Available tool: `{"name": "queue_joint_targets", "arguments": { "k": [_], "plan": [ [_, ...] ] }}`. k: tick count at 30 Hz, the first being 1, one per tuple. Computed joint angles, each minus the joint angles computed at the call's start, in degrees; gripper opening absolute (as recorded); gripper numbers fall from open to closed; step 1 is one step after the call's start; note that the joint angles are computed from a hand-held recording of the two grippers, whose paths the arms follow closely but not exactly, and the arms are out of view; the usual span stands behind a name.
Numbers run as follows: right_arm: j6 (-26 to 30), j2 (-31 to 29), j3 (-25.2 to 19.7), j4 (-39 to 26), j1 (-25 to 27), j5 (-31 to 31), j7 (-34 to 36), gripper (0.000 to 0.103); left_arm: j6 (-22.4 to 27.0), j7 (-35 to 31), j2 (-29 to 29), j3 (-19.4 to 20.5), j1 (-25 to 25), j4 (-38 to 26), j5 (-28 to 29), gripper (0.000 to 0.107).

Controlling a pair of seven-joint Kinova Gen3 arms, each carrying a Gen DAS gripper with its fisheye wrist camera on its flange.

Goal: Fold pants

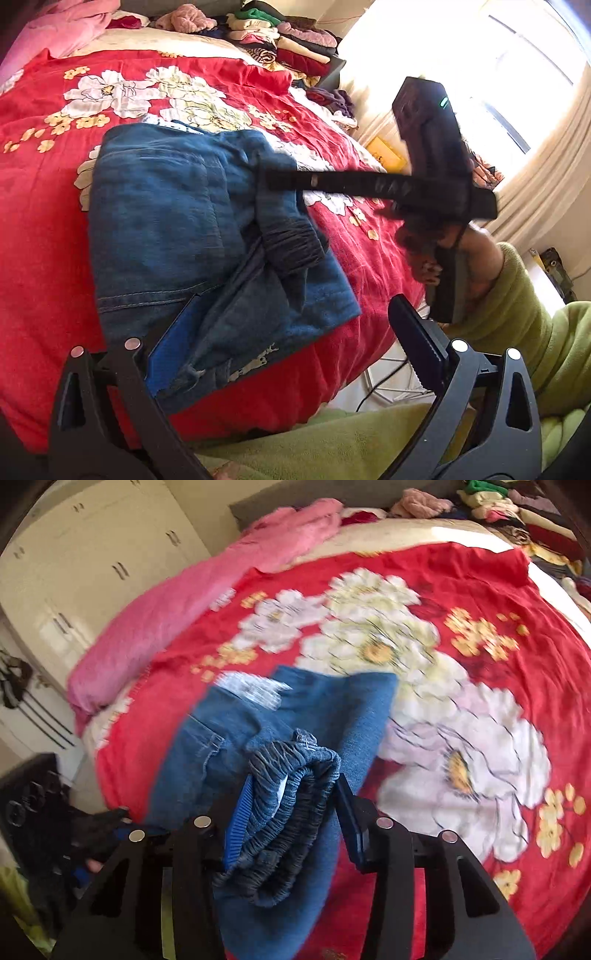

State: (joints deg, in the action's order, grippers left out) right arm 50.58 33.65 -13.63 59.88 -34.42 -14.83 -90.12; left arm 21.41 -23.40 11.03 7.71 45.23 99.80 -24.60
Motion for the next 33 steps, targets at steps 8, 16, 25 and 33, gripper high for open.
{"name": "queue_joint_targets", "arguments": {
  "k": [8,16,25,33],
  "plan": [
    [-8.4,-8.1,0.1,10.2,0.9,1.2,0.5,0.077,4.3,8.1,-1.3,-1.8,3.1,-0.7,-7.2,0.093],
    [-15.6,-16.6,-0.8,20.2,0.1,5.4,4.3,0.081,13.9,14.0,-1.8,1.6,1.3,-3.3,-13.4,0.093],
    [-14.1,-18.9,-3.1,22.9,-1.4,5.8,12.6,0.082,23.6,7.6,0.1,3.8,-3.5,-9.4,-7.3,0.093],
    [-11.6,-16.3,-4.2,20.5,-5.4,7.5,17.1,0.077,31.7,-3.4,4.1,2.0,-4.8,-19.4,-5.8,0.053]
  ]
}}
